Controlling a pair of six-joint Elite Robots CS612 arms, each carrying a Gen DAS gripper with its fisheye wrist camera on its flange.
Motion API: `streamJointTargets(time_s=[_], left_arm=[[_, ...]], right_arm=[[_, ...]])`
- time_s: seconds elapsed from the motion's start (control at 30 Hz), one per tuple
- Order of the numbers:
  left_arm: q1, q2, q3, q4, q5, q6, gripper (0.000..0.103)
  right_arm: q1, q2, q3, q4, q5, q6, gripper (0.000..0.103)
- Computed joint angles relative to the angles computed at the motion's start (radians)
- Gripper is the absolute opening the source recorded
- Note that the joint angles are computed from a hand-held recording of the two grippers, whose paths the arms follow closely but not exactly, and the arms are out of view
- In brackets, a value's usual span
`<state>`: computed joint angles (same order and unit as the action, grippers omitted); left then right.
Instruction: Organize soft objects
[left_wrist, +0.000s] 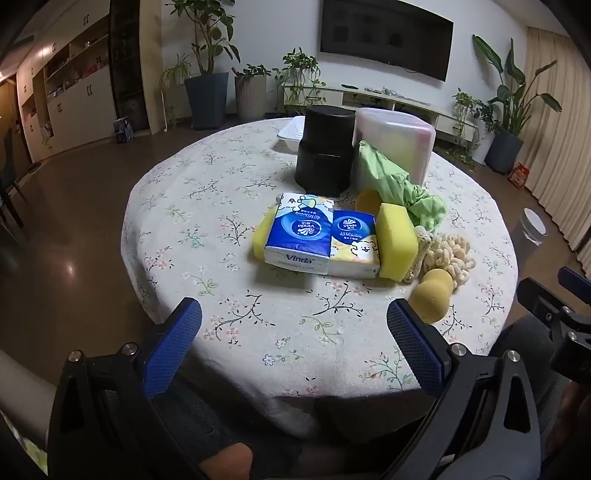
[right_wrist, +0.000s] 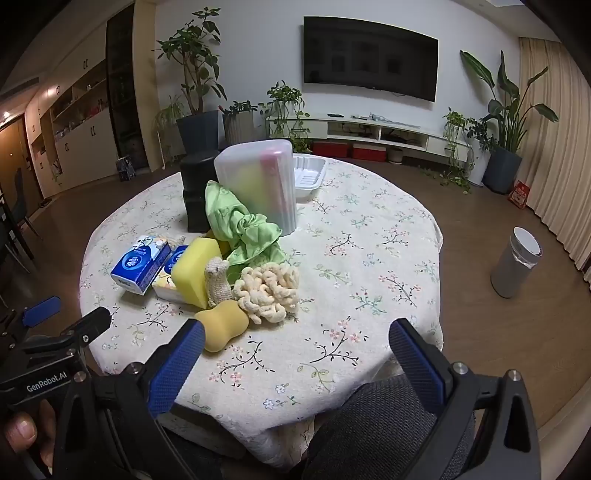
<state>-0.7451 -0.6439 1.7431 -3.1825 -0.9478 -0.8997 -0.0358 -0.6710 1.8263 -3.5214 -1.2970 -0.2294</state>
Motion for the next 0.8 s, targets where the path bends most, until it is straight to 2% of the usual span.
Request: streamJointTargets(time_s=[0.27, 0.33, 0.8], left_arm=[[-0.001, -0.013, 0.030, -0.025, 0.006, -0.003, 0.101], [-0.001, -0.003, 0.005, 0.004, 0.010, 0.004, 0.101], [-0.001, 0.004, -0.005, 0.019, 0.007, 0.004, 0.101]], right_arm=[[0.002, 0.000, 0.000, 0.002, -0.008, -0.004, 0.102], [0.002, 0.000, 0.000, 0.003, -0.009, -0.006, 0.102], [0.002, 0.001, 0.000, 0.005, -0.009, -0.007, 0.102]])
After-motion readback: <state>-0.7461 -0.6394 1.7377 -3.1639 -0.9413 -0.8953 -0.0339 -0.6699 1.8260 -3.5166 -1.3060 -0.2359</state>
